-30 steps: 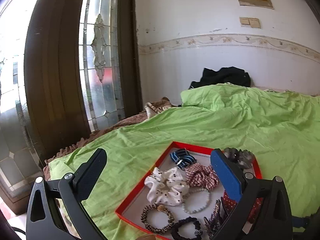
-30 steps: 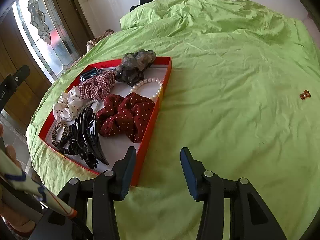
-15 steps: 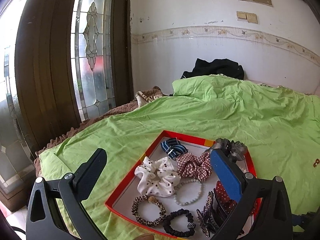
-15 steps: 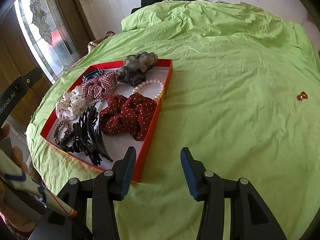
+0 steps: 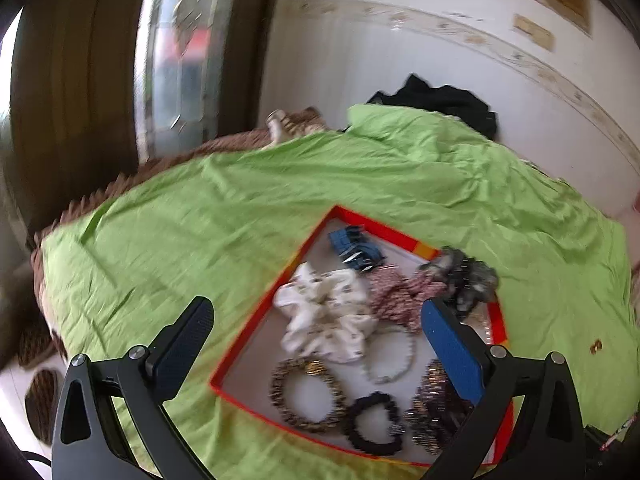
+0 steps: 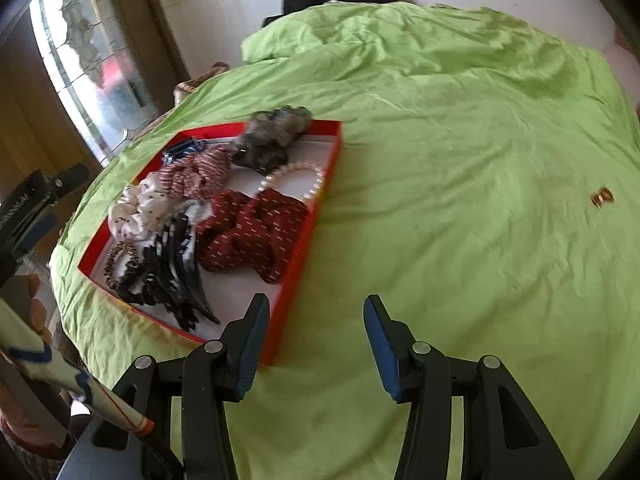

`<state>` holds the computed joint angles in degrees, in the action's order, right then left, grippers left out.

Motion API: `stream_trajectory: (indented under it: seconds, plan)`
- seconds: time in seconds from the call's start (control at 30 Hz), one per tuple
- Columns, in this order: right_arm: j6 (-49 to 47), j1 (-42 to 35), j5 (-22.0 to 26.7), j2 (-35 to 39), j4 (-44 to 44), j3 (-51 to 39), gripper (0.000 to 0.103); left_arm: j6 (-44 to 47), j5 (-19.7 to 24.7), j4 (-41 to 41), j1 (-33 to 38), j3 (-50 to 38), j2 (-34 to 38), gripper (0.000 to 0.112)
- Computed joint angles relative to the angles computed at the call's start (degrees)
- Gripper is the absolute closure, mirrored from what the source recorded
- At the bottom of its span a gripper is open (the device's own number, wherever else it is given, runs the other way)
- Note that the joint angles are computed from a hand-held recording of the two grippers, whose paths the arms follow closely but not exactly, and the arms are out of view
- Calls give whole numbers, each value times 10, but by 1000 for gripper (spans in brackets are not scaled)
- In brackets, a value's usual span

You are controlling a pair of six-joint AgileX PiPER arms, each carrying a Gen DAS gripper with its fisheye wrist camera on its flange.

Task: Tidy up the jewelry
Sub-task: 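Withdraw both open tools from the tray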

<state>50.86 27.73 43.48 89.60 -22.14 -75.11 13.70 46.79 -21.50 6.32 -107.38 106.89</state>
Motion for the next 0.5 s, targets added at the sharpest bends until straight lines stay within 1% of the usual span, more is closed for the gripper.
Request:
stream_trajectory:
  seconds: [0.07,0.17,0.23,0.3,0.33,0.4,0.47,0.5]
  plan:
    - [-45,-5,-4,16,29,-27,50,-7,17,-9,13,-15,13,10]
    - [-89,-6,9,51,38,-83,50,-2,51,-38,28,-44,34,11]
    - [-125,-8,19,73,58,-115,50,-4,52,-32,25,-47,36,11]
    - [-155,-8,39,106,72,-157,58,-9,50,-21,22,-54,40,11]
    - [-166,-7,55,128,74,-183,64,-13,50,-19,22,-56,41,11]
    - [-189,-12,83,168,92,-231,66,-18,55,-19,23,-63,45,11]
    - [-209,-22,96,199,120,-263,71,-22,56,-17,25,-66,48,11]
    - [-221,-28,99,206,136,-270,71,-25,55,-13,25,-68,49,11]
